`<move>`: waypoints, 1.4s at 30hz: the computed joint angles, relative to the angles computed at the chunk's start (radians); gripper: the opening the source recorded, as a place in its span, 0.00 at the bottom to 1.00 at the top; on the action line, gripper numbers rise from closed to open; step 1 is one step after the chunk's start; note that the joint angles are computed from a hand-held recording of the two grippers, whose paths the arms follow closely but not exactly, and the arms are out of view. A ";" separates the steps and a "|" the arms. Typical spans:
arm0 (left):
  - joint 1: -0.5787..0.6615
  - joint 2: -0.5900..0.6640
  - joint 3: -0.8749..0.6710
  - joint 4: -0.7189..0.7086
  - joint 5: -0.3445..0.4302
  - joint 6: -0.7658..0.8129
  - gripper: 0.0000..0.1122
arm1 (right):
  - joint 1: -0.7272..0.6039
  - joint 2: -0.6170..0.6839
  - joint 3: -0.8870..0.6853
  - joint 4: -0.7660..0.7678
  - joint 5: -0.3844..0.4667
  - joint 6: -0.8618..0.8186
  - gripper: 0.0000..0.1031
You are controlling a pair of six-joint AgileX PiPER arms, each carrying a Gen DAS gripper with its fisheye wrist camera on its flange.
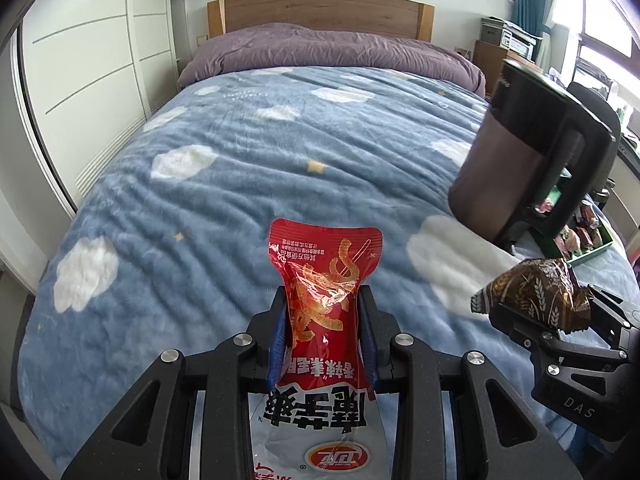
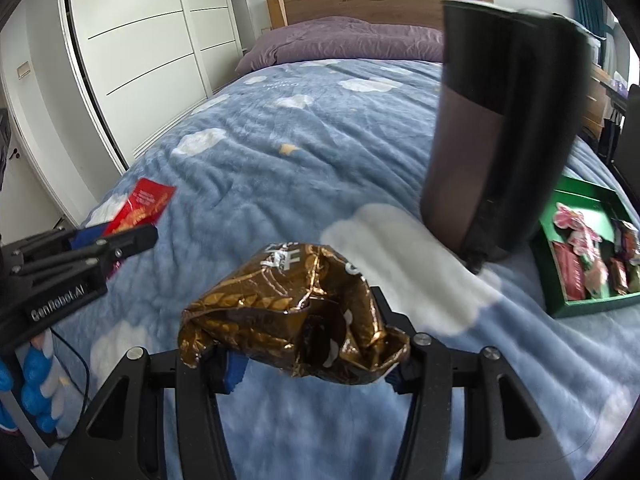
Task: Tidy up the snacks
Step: 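Carry the red packet and brown-gold wrapper with both tools over the green tray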
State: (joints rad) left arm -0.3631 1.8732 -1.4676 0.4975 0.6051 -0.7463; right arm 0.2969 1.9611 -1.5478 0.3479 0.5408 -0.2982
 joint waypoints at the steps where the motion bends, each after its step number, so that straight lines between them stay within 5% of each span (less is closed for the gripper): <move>1: -0.013 -0.014 0.007 0.016 0.005 -0.014 0.24 | -0.007 -0.022 0.026 0.002 -0.005 -0.005 0.65; 13: -0.172 -0.115 0.021 0.146 0.106 -0.115 0.24 | -0.134 -0.295 0.315 0.057 -0.065 -0.093 0.65; 23: -0.334 -0.072 -0.106 0.197 0.235 -0.113 0.24 | -0.320 -0.440 0.461 0.243 -0.066 -0.295 0.65; 33: -0.463 0.107 -0.386 0.155 0.364 0.012 0.25 | -0.557 -0.463 0.511 0.477 -0.007 -0.547 0.65; 42: -0.523 0.359 -0.813 0.070 0.531 0.190 0.25 | -0.714 -0.404 0.479 0.597 0.049 -0.692 0.65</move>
State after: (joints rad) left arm -0.8857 2.2324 -2.2808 0.5676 1.1365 -0.5558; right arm -0.4173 1.5571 -1.0683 0.9450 0.5900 -0.9897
